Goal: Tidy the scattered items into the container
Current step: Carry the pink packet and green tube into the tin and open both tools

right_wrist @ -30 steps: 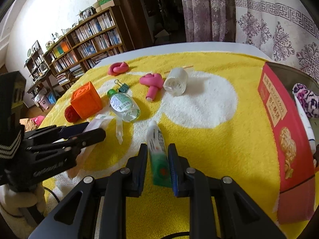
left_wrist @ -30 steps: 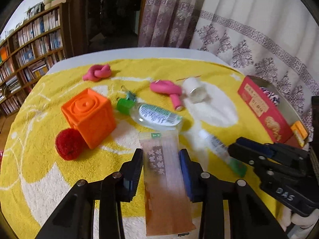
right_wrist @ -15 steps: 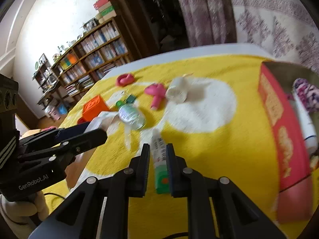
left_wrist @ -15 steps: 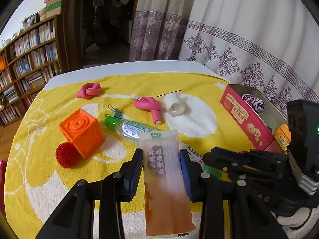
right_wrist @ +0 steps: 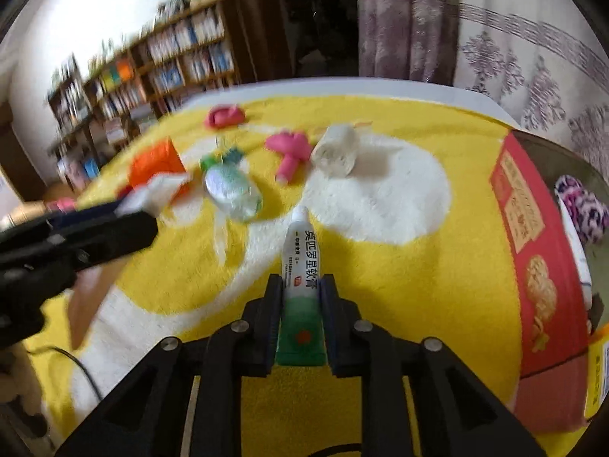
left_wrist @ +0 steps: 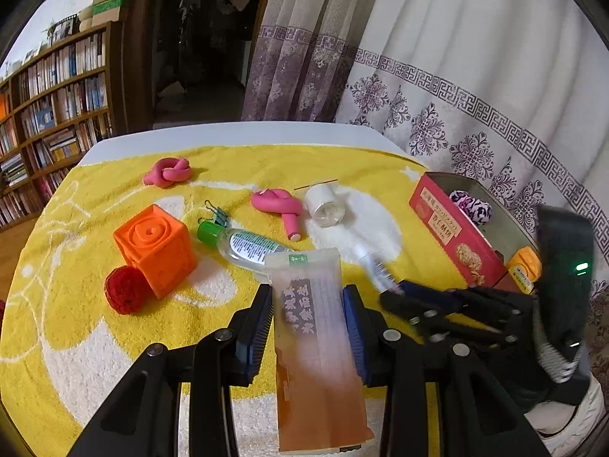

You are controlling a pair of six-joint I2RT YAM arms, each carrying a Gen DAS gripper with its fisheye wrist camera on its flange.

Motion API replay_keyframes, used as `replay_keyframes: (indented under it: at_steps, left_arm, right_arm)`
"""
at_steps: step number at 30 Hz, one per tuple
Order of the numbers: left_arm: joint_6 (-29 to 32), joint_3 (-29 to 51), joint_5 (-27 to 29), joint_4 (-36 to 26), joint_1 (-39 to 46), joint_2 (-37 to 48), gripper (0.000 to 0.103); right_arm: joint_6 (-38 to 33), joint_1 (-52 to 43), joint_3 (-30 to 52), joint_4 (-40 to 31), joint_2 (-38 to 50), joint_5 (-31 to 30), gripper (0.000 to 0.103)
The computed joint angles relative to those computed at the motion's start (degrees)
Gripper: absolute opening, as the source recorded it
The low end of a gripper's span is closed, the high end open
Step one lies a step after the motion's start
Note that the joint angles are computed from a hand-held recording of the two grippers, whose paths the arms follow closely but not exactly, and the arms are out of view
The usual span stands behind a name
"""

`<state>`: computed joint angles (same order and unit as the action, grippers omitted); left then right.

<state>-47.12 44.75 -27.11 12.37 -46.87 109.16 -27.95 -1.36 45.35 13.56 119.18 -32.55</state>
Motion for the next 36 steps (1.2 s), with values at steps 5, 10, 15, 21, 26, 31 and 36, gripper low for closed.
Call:
replay_keyframes:
  at_steps: [5, 10, 15, 21, 26, 31, 36]
  left_arm:
    - [1.92, 3.9, -0.21, -1.82, -0.76, 0.65, 0.039]
    - [5.54, 12.37, 0.94, -4.67, -2.15, 4.08, 0.039]
    - [9.58, 23.79, 2.64, -8.75, -3.65, 9.82, 0.039]
    - [14.0, 40.43, 4.89, -15.42, -4.63, 18.69, 0.039]
    - [16.5, 55.2, 7.44, -20.86, -4.22, 26.9, 0.039]
    - [18.01, 68.5, 9.47, -26.71, -3.47, 34.55, 0.039]
    - [18.07, 73.23, 11.51, -28.15, -2.93, 37.89, 0.083]
  right_arm:
    - [1.08, -5.8, -2.42, 0.13, -5.72, -5.26, 0.022]
    - [1.73, -14.08, -1.03, -2.1, -9.34, -9.79, 0.022]
    - [2.39, -21.53, 2.71, -2.93, -9.13, -12.0, 0.022]
    - [3.98, -27.27, 10.64, -5.83, -4.63, -12.39, 0.022]
    - [5.18, -29.22, 15.39, -7.26, -1.75, -12.69, 0.022]
    - [6.3, -29.45, 18.92, -8.57, 1.13, -11.99, 0.022]
    - [6.34, -29.7, 22.85, -12.2, 4.03, -11.98, 0.023]
